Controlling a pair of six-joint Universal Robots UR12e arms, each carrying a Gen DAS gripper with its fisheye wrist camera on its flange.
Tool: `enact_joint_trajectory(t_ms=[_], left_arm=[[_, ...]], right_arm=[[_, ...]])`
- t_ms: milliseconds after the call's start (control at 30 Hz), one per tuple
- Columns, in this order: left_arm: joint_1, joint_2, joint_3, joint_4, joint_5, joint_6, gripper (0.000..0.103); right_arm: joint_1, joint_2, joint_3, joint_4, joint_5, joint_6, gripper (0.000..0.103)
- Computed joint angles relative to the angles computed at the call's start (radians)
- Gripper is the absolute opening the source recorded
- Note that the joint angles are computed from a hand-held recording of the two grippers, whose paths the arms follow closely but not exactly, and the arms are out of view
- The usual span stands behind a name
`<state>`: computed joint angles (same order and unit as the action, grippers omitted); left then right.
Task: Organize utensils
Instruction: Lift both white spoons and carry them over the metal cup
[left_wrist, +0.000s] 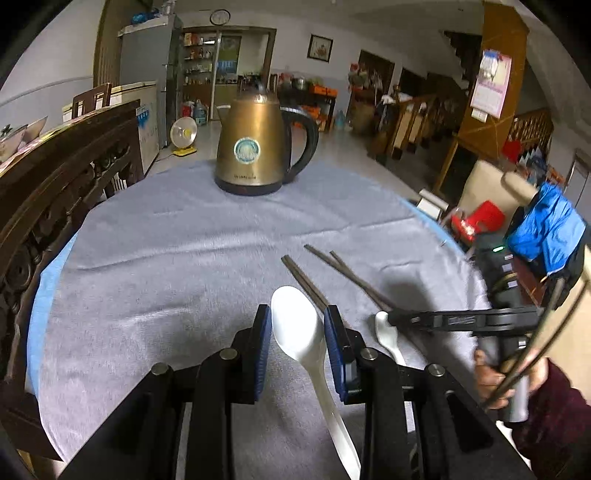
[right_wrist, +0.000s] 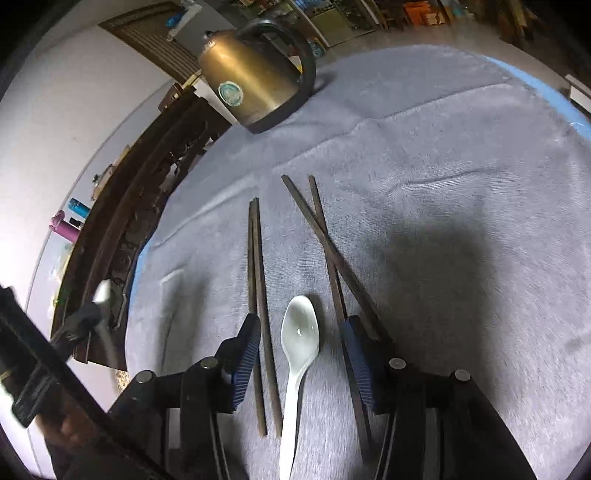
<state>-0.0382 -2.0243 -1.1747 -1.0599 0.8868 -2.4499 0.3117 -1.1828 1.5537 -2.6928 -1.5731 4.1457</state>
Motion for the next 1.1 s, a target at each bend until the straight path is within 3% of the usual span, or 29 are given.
enact_joint_trajectory(t_ms=[67, 133, 233, 267, 300, 333, 600, 733, 800, 967, 1100], left_arm=[[0.006, 0.003, -0.002, 0.005, -0.02, -0.012, 0.03], [0.015, 0.005, 0.0, -0.002, -0.053, -0.027, 0.03], [0.021, 0.014, -0.008, 0.001, -0.084, -0.051, 0.03], [0.022, 0.016, -0.009, -0.003, -0.091, -0.059, 0.03], [0.024, 0.018, -0.011, -0.007, -0.099, -0.067, 0.03], [0.025, 0.022, -0.015, -0.006, -0.109, -0.076, 0.03], [0.033, 0.06, -0.072, 0.028, -0.163, -0.112, 0.03], [0.031, 0.079, -0.123, 0.148, -0.144, -0.184, 0.03], [0.033, 0.089, -0.147, 0.199, -0.143, -0.216, 0.03], [0.036, 0.114, -0.229, 0.406, -0.12, -0.33, 0.03], [0.038, 0.127, -0.278, 0.512, -0.115, -0.395, 0.03]], right_arm=[[-0.007, 0.014, -0.017, 0.017, 0.022, -0.018, 0.049], [-0.014, 0.031, -0.038, 0.039, 0.053, -0.053, 0.039], [-0.012, 0.043, -0.064, 0.079, 0.037, -0.097, 0.034], [-0.011, 0.046, -0.077, 0.104, 0.034, -0.118, 0.029], [-0.01, 0.05, -0.086, 0.123, 0.025, -0.131, 0.013], [-0.008, 0.054, -0.097, 0.151, 0.01, -0.141, 0.007], [0.011, 0.014, -0.021, 0.035, -0.072, -0.08, 0.002], [0.038, -0.022, 0.027, -0.034, -0.17, -0.041, 0.002], [0.06, -0.039, 0.043, -0.05, -0.255, -0.011, 0.002], [0.133, -0.065, 0.054, -0.048, -0.522, 0.047, 0.002], [0.191, -0.072, 0.055, -0.077, -0.729, 0.098, 0.002]])
